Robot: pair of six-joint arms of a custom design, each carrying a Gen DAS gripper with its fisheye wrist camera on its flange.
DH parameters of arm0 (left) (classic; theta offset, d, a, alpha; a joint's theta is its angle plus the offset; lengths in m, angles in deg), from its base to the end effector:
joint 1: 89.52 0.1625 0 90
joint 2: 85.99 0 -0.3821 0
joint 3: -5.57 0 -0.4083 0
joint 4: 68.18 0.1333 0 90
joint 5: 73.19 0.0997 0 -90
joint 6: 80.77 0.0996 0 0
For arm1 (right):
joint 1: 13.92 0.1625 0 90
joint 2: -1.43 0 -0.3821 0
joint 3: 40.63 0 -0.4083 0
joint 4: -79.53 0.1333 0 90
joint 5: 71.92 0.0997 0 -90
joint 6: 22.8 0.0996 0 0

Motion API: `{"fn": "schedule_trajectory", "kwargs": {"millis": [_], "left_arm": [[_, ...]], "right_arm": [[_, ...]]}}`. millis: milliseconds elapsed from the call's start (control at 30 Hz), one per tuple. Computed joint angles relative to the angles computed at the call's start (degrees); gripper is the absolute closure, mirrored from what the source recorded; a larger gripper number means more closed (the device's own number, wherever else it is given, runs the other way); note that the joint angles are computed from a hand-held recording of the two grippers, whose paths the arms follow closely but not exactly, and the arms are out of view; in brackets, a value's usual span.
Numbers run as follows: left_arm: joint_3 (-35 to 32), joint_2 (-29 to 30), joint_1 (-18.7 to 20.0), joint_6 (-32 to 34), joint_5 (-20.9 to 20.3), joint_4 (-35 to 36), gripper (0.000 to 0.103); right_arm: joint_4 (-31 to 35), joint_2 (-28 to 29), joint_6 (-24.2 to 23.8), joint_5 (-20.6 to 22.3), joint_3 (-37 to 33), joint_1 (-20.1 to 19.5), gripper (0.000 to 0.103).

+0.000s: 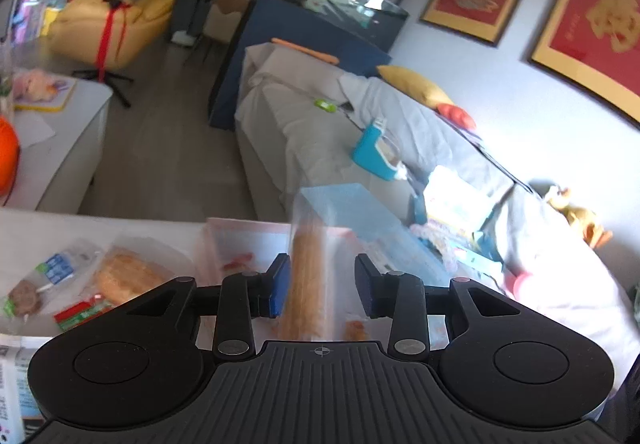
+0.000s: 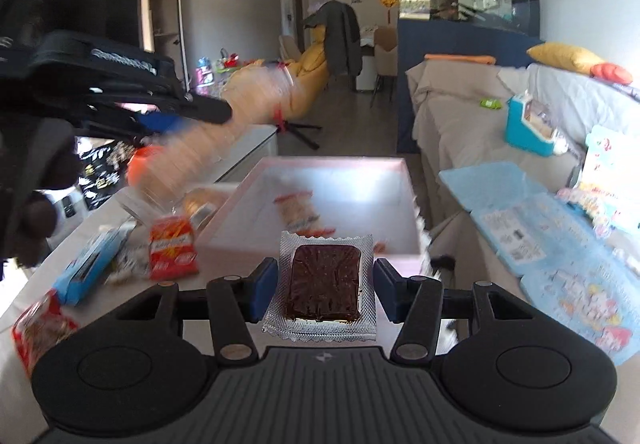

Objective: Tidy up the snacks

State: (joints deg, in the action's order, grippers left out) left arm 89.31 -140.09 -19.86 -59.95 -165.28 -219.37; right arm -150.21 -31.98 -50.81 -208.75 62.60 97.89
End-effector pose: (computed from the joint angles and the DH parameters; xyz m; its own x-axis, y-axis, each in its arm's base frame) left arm -0.1273 -0.7164 0.2374 -0.7644 0.6254 -0.1569 0.6076 0.6170 -0.5001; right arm 0.2636 -0.4956 0.0599 -0.7256 0.1874 0.6621 -0.5304 0.4607 -0.7116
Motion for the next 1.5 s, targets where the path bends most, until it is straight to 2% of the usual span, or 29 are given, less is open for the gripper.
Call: {"fn": "schedule_trajectory", "kwargs": {"millis": [100,133,200,300,367,433,500,533,600,700,833,900,967,1067,1133,1200,1267,1333,1400,1433,1500], "left_arm": [[0.29,-0.96,1.79,-0.52,0.57,-0.04,0.064],[0.45,-1.57,2.47,-0.98,1.59,0.29,0.064],[1.77,-3.19,3.40,-0.98,4.90,-0.35,0.064],[4.64,-6.31,4.79,0.62,11.90,-3.17,0.064],[6.26,-8.22,6.17,0.30,15.52,-5.00,0.064],[7.19,-9.74,7.80,-1.86,18.54,-5.71,0.064],[8.01,-11.04,9.43,-4.04,20.50,-5.72,0.064],[8.44,-11.79,10.22,-4.75,20.98,-5.31,0.064],[9.17,-13.23,11.50,-5.38,21.23,-4.33,0.064],[10.51,-15.79,12.59,-6.00,22.14,-2.51,0.064],[12.59,-20.05,13.46,-6.74,21.49,2.98,0.065],[12.83,-22.02,14.47,-8.27,19.93,7.69,0.065],[12.70,-23.24,15.25,-9.53,18.23,12.17,0.066],[14.09,-24.93,15.35,-9.47,17.43,14.75,0.069],[14.85,-26.03,15.07,-8.73,17.02,16.14,0.070],[15.06,-26.76,14.76,-7.68,16.03,18.54,0.070],[15.23,-26.77,14.50,-7.17,15.23,20.45,0.070],[15.46,-26.31,14.32,-7.33,15.26,20.96,0.070],[16.08,-25.93,13.94,-7.66,15.50,19.30,0.070],[16.01,-25.64,13.70,-7.99,15.47,18.93,0.070],[16.12,-25.15,13.33,-8.09,14.96,17.54,0.070]], "right_arm": [[0.76,0.09,-3.41,1.38,-3.70,-1.00,0.050],[2.19,0.09,-3.72,2.69,-5.48,-1.77,0.046],[6.31,0.69,-2.72,4.30,-9.63,-3.23,0.044],[15.32,2.52,1.30,3.37,-16.15,-4.50,0.044],[19.14,3.97,3.66,3.29,-18.67,-4.23,0.044],[21.43,5.70,4.36,5.01,-20.15,-3.30,0.043],[23.43,8.00,3.83,7.19,-21.89,-2.13,0.035],[25.29,9.48,3.95,8.08,-23.27,-1.44,0.030],[31.86,12.06,5.64,10.00,-26.41,-0.09,0.029],[44.50,16.66,10.84,12.72,-33.19,0.93,0.029],[55.50,25.25,16.69,12.68,-46.04,1.79,0.029],[61.78,29.51,19.34,12.45,-53.38,1.88,0.028],[65.14,33.95,18.55,11.12,-60.50,2.24,0.027],[69.87,39.68,14.06,8.17,-69.52,2.95,0.020],[67.20,39.02,10.70,7.99,-67.38,3.13,0.019],[64.50,35.68,7.95,8.96,-61.19,3.21,0.020],[59.55,31.96,4.11,9.48,-54.09,3.43,0.026],[53.52,28.81,-1.22,8.57,-47.31,3.87,0.029],[49.44,25.90,-3.98,7.71,-41.52,4.13,0.061],[49.08,23.35,-3.30,7.94,-37.51,3.99,0.068],[47.26,18.79,-1.18,9.17,-30.36,3.42,0.068]]}}
